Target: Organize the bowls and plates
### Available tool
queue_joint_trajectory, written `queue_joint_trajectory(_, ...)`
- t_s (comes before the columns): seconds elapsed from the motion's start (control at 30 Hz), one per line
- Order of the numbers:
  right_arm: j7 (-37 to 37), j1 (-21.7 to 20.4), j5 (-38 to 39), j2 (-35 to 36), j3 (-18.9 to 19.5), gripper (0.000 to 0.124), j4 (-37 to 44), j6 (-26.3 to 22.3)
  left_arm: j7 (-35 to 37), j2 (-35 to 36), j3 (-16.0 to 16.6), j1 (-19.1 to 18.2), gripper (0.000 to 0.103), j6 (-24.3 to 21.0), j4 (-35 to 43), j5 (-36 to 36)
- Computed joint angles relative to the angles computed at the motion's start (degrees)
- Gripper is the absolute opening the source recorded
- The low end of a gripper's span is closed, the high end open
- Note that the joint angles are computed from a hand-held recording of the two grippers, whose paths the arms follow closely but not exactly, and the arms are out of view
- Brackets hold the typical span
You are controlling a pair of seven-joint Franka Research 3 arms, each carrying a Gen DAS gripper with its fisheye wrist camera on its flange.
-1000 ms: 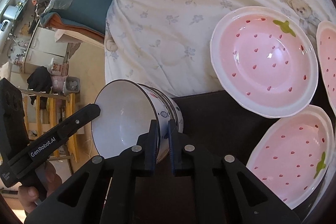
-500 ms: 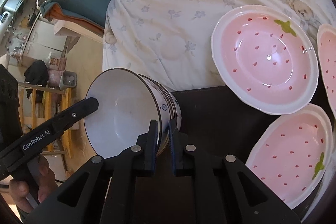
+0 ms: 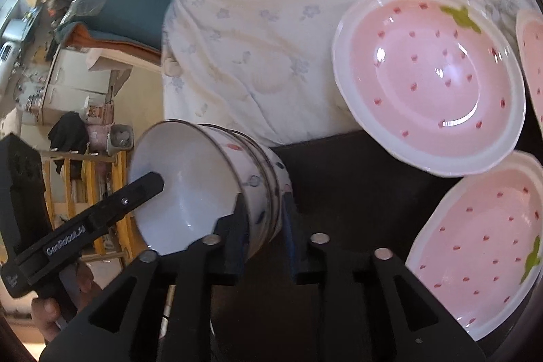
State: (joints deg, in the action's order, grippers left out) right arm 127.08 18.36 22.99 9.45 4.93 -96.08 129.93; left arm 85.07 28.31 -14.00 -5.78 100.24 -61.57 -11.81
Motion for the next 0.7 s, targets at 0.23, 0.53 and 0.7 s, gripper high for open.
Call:
queue_joint_trajectory(0.23, 0.19, 0.71, -2.15, 0.87, 0.07, 0.019, 2.34, -1.73, -0.22, 1.0, 0.19, -0.88, 0.021, -1.18, 1.25, 1.54)
queue_joint_trajectory(0.53, 3.64, 0.5, -2.76, 4.36, -0.33, 0.019, 9.75, -9.99, -2.66, 5.06, 0.07, -1.05, 0.021, -5.36, 7.34, 1.39)
queue_joint_trajectory(0.7, 0.89, 0.53, -4.73, 6.38, -0.34, 0.022, 14.65, -14.63, -0.63, 2.73, 0.35, -1.25, 0.021, -2.97, 4.74, 3.05)
